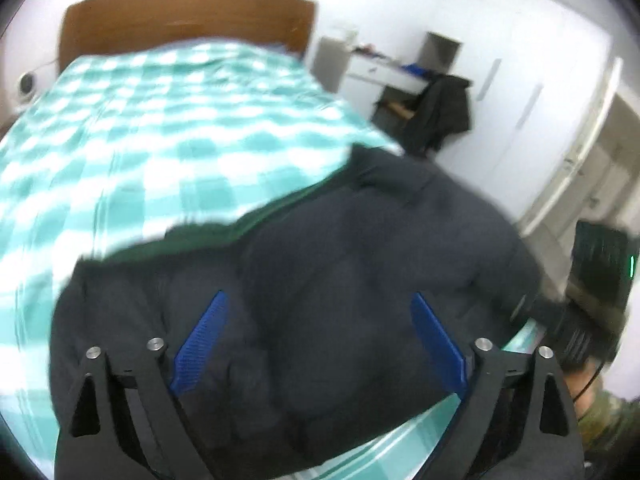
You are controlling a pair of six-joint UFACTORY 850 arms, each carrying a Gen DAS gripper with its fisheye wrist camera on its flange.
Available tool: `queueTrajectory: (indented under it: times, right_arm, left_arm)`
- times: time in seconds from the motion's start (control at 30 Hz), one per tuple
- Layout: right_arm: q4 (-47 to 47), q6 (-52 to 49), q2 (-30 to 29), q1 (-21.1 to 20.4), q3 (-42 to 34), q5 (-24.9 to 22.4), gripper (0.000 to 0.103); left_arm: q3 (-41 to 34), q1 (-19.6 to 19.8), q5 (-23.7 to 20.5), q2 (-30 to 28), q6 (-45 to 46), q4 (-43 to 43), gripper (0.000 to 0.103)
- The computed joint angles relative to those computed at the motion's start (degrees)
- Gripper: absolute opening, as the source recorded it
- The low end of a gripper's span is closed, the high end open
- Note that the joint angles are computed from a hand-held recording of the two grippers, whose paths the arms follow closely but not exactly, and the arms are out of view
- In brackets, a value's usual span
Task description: Fold large clothes
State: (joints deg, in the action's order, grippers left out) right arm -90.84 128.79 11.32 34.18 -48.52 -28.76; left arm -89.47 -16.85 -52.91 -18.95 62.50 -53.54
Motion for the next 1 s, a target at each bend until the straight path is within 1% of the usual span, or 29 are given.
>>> queueTrajectory:
  times: [0.03, 0.07, 0.13, 0.17, 0.2, 0.27, 0.3, 0.33, 0.4, 0.43, 0.47, 0.53, 0.57, 0.6, 0.63, 0.67, 0.7, 0.73, 0.77, 0.8, 0.83, 0.9, 0.93, 0.97, 1.0]
  right_arm:
    - [2.0, -5.2, -2.7, 1.6, -3.0, -1.6, 0.025]
    - [3.5, -10.3, -6.0, 3.3, -6.6, -2.9, 0.025]
    - [4.8, -16.3, -10.5, 5.1, -11.3, -4.1, 0.025]
    - [5.9, -19.6, -12.9, 6.0, -13.7, -4.7, 0.025]
    - [6.8, -22.8, -15.2, 6.7, -16.2, -4.9, 0.025]
    - [8.3, -28.6, -19.0, 7.6, -19.8, -6.0, 0.025]
    - [9.0, -31.3, -21.0, 8.2, -21.6, -7.3, 0.025]
    - [9.7, -33.0, -22.0, 8.7, -22.7, -8.0, 0.025]
    - [11.2, -36.4, -23.8, 9.1, -24.7, -8.7, 0.025]
    - [11.5, -38.3, -24.6, 9.2, -25.5, -9.1, 0.025]
    - [11.4, -39.3, -24.6, 9.8, -25.2, -9.8, 0.025]
    - [11.4, -42.2, -25.2, 11.0, -25.3, -11.1, 0.025]
    - [11.3, -43.5, -25.6, 11.7, -25.6, -11.9, 0.025]
    - [11.0, -44.3, -26.0, 12.2, -25.7, -12.4, 0.025]
    - [10.8, -44.5, -26.2, 12.2, -25.8, -12.7, 0.025]
    - [11.0, -44.2, -26.3, 12.2, -25.7, -13.5, 0.026]
    - [11.0, -42.9, -25.8, 12.0, -25.1, -13.4, 0.031]
    - [10.8, -41.4, -24.8, 11.7, -24.3, -12.1, 0.034]
    - [10.6, -39.8, -23.2, 11.1, -23.1, -9.2, 0.045]
    - [10.0, -37.4, -20.6, 10.2, -21.1, -3.9, 0.059]
    - [7.1, -32.5, -18.2, 9.5, -18.9, -0.1, 0.062]
    - [0.6, -20.5, -12.8, 7.5, -14.4, 6.5, 0.063]
    - [-1.4, -16.1, -11.3, 6.8, -13.2, 7.4, 0.063]
    - [-0.9, -14.0, -10.2, 5.7, -12.3, 7.7, 0.063]
    - [0.9, -14.3, -10.4, 4.9, -12.3, 6.8, 0.063]
  left_arm:
    - [-3.0, 0.4, -3.2, -1.2, -0.5, 0.1, 0.095]
    - [-6.6, 0.9, -7.4, -2.8, -1.5, 0.5, 0.096]
    - [-14.8, 1.4, -17.1, -7.5, -4.1, 2.3, 0.098]
    - [-17.5, 1.4, -19.3, -8.9, -4.9, 3.1, 0.098]
    - [-19.8, 1.1, -20.1, -9.8, -5.6, 4.9, 0.098]
    - [-23.0, 0.5, -20.1, -10.8, -7.4, 9.0, 0.098]
    - [-24.9, 0.0, -20.9, -11.5, -8.5, 11.9, 0.098]
    - [-24.6, -0.5, -20.7, -11.0, -8.3, 14.4, 0.098]
    - [-23.2, -2.3, -17.6, -9.8, -7.4, 21.0, 0.098]
    - [-21.1, -3.5, -14.9, -8.4, -7.0, 25.1, 0.098]
    - [-18.7, -5.3, -10.9, -7.0, -7.7, 30.9, 0.098]
    - [-14.2, -7.3, -5.1, -4.9, -10.2, 38.2, 0.098]
    - [-13.4, -8.1, -3.2, -4.8, -12.3, 40.9, 0.093]
    - [-13.4, -8.5, -2.4, -5.3, -14.9, 42.9, 0.069]
    - [-14.3, -8.5, -2.6, -6.2, -17.8, 44.4, 0.06]
    - [-15.2, -8.0, -3.1, -6.9, -18.8, 43.6, 0.046]
    - [-16.9, -7.2, -4.4, -8.0, -19.6, 41.9, 0.038]
    - [-18.6, -6.5, -5.4, -9.1, -20.0, 40.3, 0.037]
    - [-19.3, -5.6, -5.6, -9.6, -20.0, 39.0, 0.035]
    - [-19.7, -4.4, -5.4, -9.9, -19.8, 38.3, 0.035]
    - [-19.9, -3.4, -4.9, -10.3, -19.6, 37.9, 0.035]
    - [-20.8, -0.5, -4.3, -11.7, -19.8, 36.4, 0.035]
    - [-21.6, 1.0, -4.3, -12.8, -20.1, 35.2, 0.035]
    - [-21.7, 2.6, -4.2, -13.6, -20.3, 34.0, 0.035]
    - [-21.4, 4.4, -4.0, -14.2, -20.4, 32.7, 0.035]
